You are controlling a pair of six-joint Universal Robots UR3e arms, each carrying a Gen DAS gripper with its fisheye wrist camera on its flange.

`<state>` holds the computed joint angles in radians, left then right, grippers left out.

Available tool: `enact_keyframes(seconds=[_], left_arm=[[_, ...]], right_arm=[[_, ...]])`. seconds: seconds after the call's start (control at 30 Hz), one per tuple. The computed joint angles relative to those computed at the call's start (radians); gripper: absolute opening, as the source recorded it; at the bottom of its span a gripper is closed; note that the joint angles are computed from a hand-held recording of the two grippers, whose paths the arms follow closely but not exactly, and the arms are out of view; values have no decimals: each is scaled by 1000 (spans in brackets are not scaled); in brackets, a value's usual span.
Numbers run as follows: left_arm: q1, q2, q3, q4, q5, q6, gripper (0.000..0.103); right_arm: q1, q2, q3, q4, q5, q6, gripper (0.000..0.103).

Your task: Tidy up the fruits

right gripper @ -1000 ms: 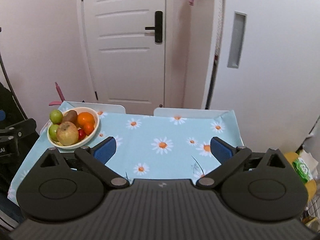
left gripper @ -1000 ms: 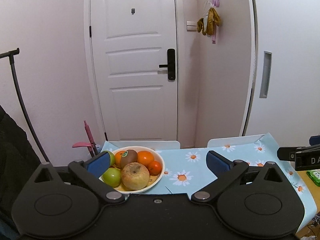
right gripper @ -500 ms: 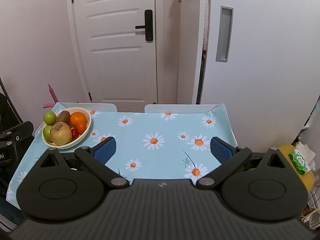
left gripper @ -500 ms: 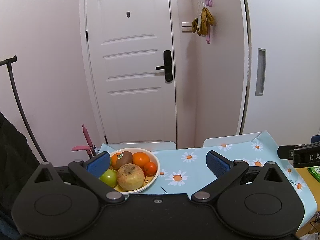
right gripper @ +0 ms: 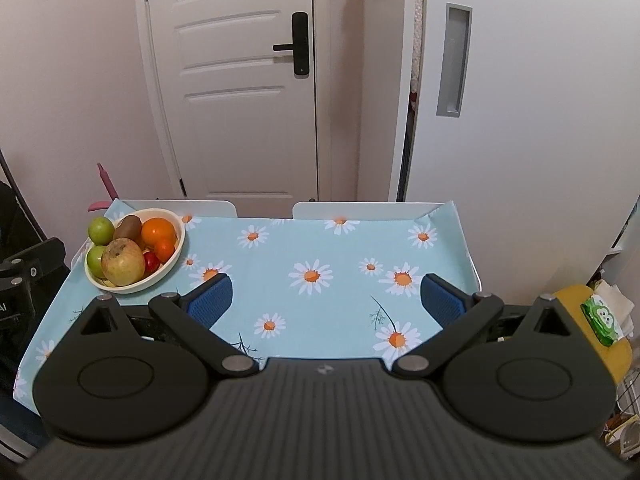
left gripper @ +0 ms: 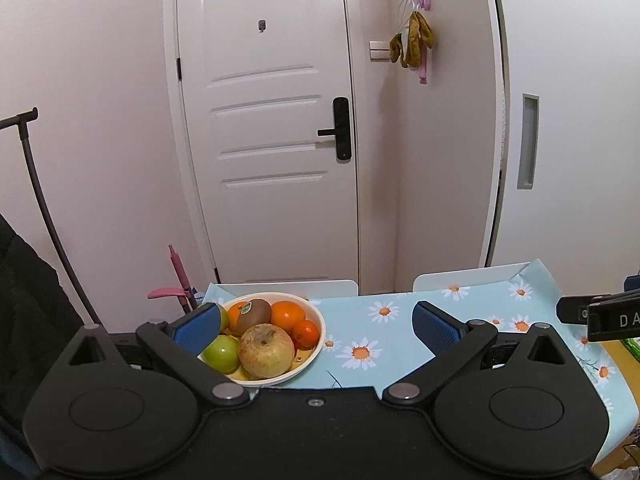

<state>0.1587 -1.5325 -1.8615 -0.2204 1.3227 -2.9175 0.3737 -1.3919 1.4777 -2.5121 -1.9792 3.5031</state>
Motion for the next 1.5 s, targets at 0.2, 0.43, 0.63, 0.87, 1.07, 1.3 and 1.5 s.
enact_keyframes(seconds=[0.2,0.43,0.63,0.87,1.07,1.3,1.5], left_arm=[[1,-8,6,-5,-4,0,103],[2,-14,11,-7,-8,-4,103],[3,-15,12,-6,-9,-4,103],[2,-20,16,-5,-7,-5,103],[3,-21,18,-8,-9,-1,103],[4,-32,23,5,-14,5,103],[1,-42,14,52,-2,-11,103]], right_arm=[[-6,4,-6,9,3,3,103],[-7,14,-12,12,3,8,103],[-7,18,-19,15,3,8,103],[-8,19,-20,17,4,7,103],[-8,23,-21,18,5,12,103],[-9,33,-30,19,6,14,103],[-10,34,-35,22,8,13,103]])
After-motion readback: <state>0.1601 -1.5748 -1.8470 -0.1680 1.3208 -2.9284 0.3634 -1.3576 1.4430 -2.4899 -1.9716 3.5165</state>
